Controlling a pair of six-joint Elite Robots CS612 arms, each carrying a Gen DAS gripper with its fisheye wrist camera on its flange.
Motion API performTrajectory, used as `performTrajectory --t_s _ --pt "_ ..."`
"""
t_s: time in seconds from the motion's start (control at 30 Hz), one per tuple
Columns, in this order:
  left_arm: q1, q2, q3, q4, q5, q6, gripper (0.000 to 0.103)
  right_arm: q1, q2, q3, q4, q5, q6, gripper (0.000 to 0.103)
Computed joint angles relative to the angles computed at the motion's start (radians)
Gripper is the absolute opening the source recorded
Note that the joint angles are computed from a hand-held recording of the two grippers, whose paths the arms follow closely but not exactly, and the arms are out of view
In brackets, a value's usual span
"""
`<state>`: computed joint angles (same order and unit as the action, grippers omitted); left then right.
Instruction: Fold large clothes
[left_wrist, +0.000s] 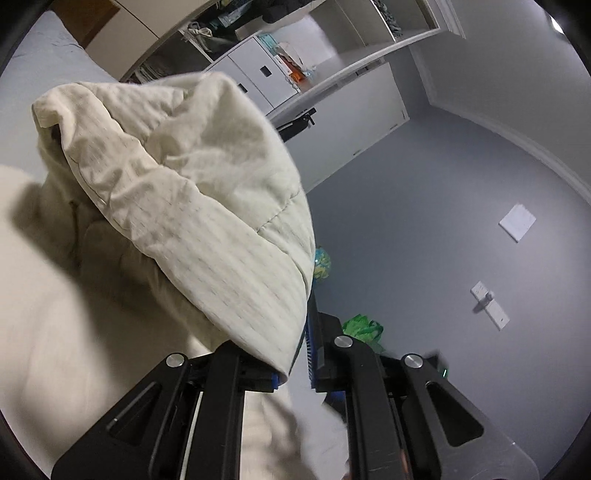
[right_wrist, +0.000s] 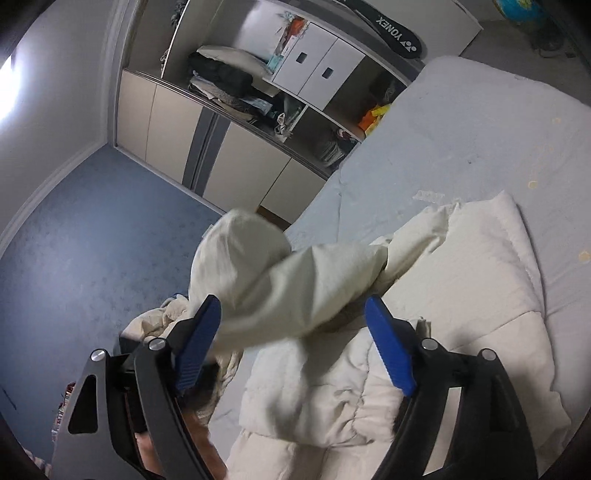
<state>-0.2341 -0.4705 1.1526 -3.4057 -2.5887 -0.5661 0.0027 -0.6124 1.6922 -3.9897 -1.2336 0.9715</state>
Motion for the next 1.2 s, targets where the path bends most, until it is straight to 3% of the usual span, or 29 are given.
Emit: performTrajectory --t_s 0.1,0.23,0.3,0.33,0.43,0.5,0.53,0.6,0.67,0.8,0.9,1.03,1.2 --pt "0.0 -0.026 0.061 0.025 0.006 0.046 0.011 0.003 -0.029 -0.005 0.061 0.047 -0.04 0.077" --pt "0.0 -0.043 0.128 0.018 0.013 0.057 0.012 0.03 -0.089 -0.05 0.316 0.143 -0.261 0.081" --pt "-0.001 -0.036 0.132 0.003 0.011 0.022 0.013 0.057 -0.112 -0.098 0.514 0.126 -0.411 0.081" --pt "-0.002 -0.035 0.131 0.002 0.013 0.017 0.014 0.065 -0.114 -0.118 0.571 0.116 -0.443 0.081" --pt "-0.005 -0.034 0.116 0.053 0.011 0.042 0.017 0.086 -0.108 -0.177 0.727 0.097 -0.49 0.081" --pt "-0.001 -0.036 0.106 0.103 0.013 0.083 0.024 0.096 -0.098 -0.207 0.797 0.094 -0.514 0.08" --pt "0.001 -0.04 0.104 0.127 0.016 0.103 0.027 0.1 -0.094 -0.213 0.808 0.092 -0.516 0.075" --pt "0.006 -0.04 0.082 0.181 0.022 0.117 0.046 0.105 -0.086 -0.217 0.809 0.084 -0.505 0.032" --pt "0.012 -0.048 0.081 0.229 0.023 0.136 0.058 0.106 -0.079 -0.213 0.791 0.096 -0.472 0.015" --pt "0.031 -0.08 0.103 0.353 0.028 0.231 0.076 0.117 -0.072 -0.2 0.741 0.072 -0.456 0.013" --pt "0.053 -0.098 0.113 0.413 0.047 0.274 0.076 0.121 -0.075 -0.185 0.691 0.061 -0.43 0.013" --pt "0.077 -0.095 0.094 0.336 0.104 0.16 0.076 0.13 -0.088 -0.166 0.687 0.044 -0.448 0.013" --pt "0.073 -0.087 -0.009 0.391 0.133 0.211 0.076 0.152 -0.11 -0.14 0.709 0.01 -0.512 0.013"
